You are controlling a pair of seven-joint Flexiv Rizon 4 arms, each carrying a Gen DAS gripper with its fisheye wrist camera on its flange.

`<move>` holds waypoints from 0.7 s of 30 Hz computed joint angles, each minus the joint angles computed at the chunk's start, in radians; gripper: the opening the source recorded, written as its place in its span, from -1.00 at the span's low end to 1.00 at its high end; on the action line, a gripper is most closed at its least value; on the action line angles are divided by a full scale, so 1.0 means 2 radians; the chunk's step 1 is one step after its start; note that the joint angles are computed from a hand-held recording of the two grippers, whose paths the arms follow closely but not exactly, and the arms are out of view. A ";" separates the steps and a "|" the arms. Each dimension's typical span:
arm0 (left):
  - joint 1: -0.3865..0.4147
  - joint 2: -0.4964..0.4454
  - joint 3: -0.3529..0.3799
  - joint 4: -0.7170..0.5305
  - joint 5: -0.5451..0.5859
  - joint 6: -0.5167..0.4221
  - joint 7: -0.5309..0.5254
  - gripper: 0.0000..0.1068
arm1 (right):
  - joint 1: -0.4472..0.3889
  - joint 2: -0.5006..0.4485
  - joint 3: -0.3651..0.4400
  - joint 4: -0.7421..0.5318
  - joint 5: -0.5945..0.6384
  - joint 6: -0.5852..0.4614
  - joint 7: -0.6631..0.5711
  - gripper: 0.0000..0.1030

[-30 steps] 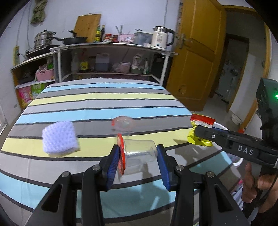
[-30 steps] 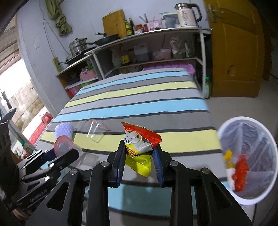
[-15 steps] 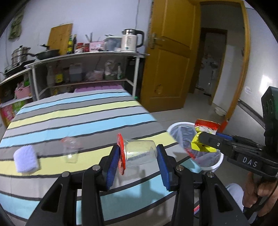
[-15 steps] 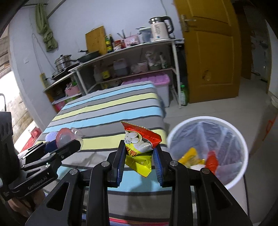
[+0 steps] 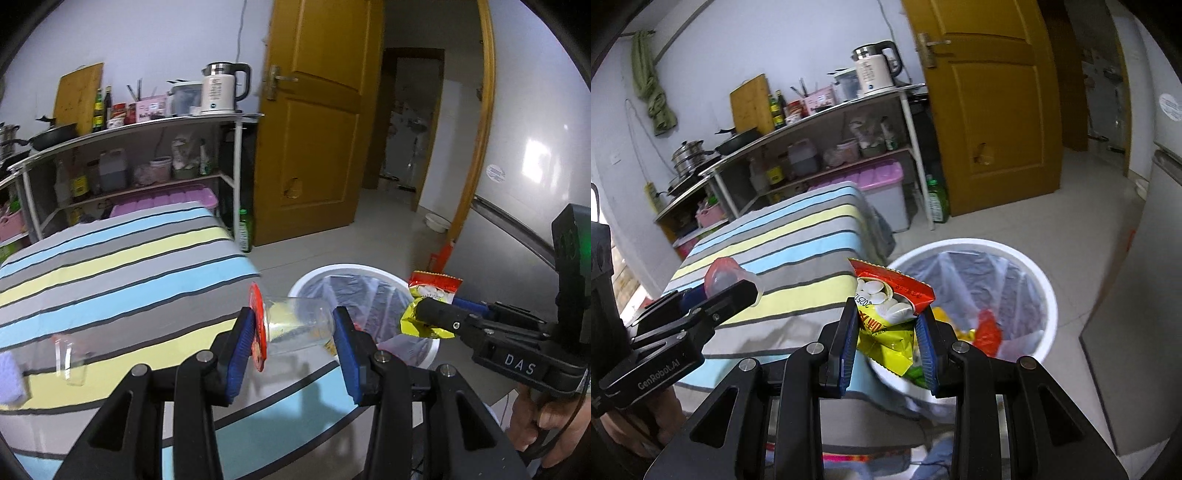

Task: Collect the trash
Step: 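Carry the clear cup and yellow-red snack bag over the trash bin, then open both tools to drop the cup and snack bag into the bin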

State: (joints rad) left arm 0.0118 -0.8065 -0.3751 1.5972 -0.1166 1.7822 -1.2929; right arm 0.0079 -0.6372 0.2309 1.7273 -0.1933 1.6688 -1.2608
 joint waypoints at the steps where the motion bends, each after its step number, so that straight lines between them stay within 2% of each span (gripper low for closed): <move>1: 0.000 -0.004 -0.003 -0.006 0.001 -0.004 0.002 -0.16 | -0.001 0.000 -0.002 0.000 0.001 0.000 0.001 -0.39; 10: -0.031 -0.038 0.002 -0.067 -0.019 -0.050 0.032 -0.16 | -0.015 -0.016 -0.007 -0.015 0.009 -0.016 0.007 -0.39; 21: -0.074 -0.074 0.034 -0.139 -0.064 -0.121 0.063 -0.15 | -0.034 -0.040 0.006 -0.045 0.028 -0.054 -0.005 -0.39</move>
